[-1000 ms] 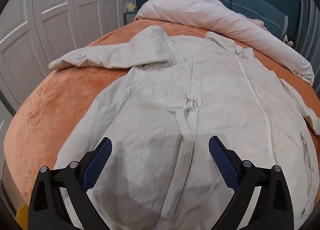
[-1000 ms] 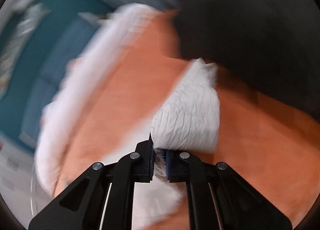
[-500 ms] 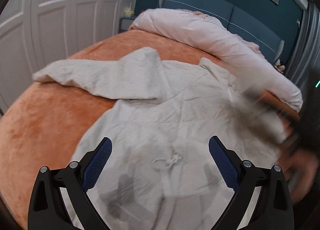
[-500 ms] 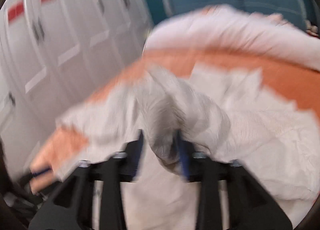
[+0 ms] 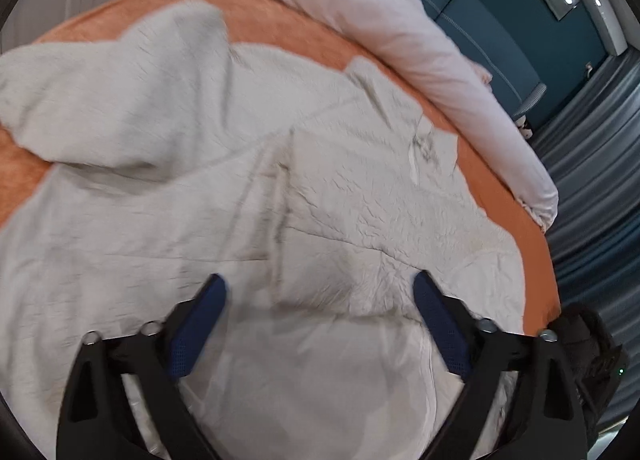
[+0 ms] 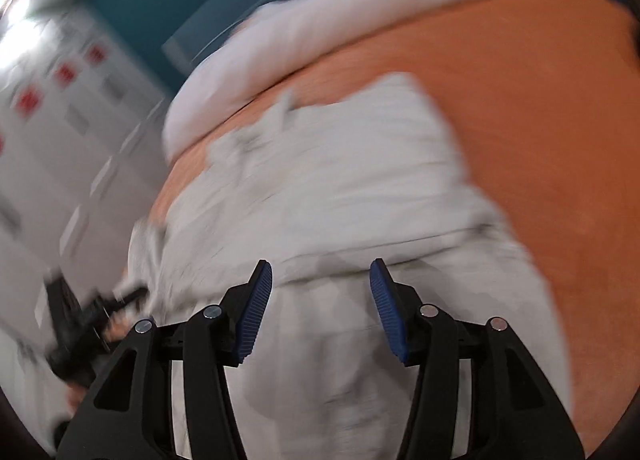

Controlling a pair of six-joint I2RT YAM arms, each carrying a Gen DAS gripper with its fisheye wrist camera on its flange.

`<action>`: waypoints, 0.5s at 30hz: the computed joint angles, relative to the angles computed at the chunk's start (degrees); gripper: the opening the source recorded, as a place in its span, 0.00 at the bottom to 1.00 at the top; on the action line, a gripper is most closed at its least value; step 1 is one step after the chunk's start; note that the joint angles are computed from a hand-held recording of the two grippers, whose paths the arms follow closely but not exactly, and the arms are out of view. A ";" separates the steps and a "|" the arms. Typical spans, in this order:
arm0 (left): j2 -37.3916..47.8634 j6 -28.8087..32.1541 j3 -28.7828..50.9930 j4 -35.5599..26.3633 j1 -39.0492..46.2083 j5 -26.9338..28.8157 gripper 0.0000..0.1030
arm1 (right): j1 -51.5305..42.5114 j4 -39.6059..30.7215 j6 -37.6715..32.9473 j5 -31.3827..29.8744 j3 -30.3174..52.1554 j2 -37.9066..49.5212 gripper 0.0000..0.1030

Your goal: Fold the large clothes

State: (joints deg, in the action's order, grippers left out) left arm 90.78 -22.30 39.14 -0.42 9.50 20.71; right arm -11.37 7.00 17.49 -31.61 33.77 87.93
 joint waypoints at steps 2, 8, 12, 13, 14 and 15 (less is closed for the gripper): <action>2.79 0.45 1.77 1.01 -1.45 -0.36 0.36 | -3.45 0.85 1.92 -1.81 1.88 4.12 0.49; 1.60 6.35 5.90 1.21 -1.80 -4.26 0.02 | -3.02 3.81 6.13 -4.59 6.48 11.16 0.08; -1.54 8.60 7.03 3.02 -1.25 -6.15 0.02 | 0.64 14.45 7.33 -1.42 -0.62 0.68 0.06; -1.51 9.00 6.78 3.81 -0.89 -6.65 0.02 | 1.64 15.66 6.72 -0.19 -1.32 0.23 0.06; -0.06 9.28 6.77 4.22 -0.36 -6.83 0.02 | 2.25 15.54 5.94 0.72 -0.88 1.81 0.06; 2.82 9.50 7.62 3.96 -0.43 -7.78 0.03 | 2.81 11.80 3.64 1.96 1.64 6.09 0.06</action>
State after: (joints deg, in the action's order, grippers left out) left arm 93.60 -12.80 46.76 3.54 9.08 12.93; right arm -8.56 18.81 21.13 -29.64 35.41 94.02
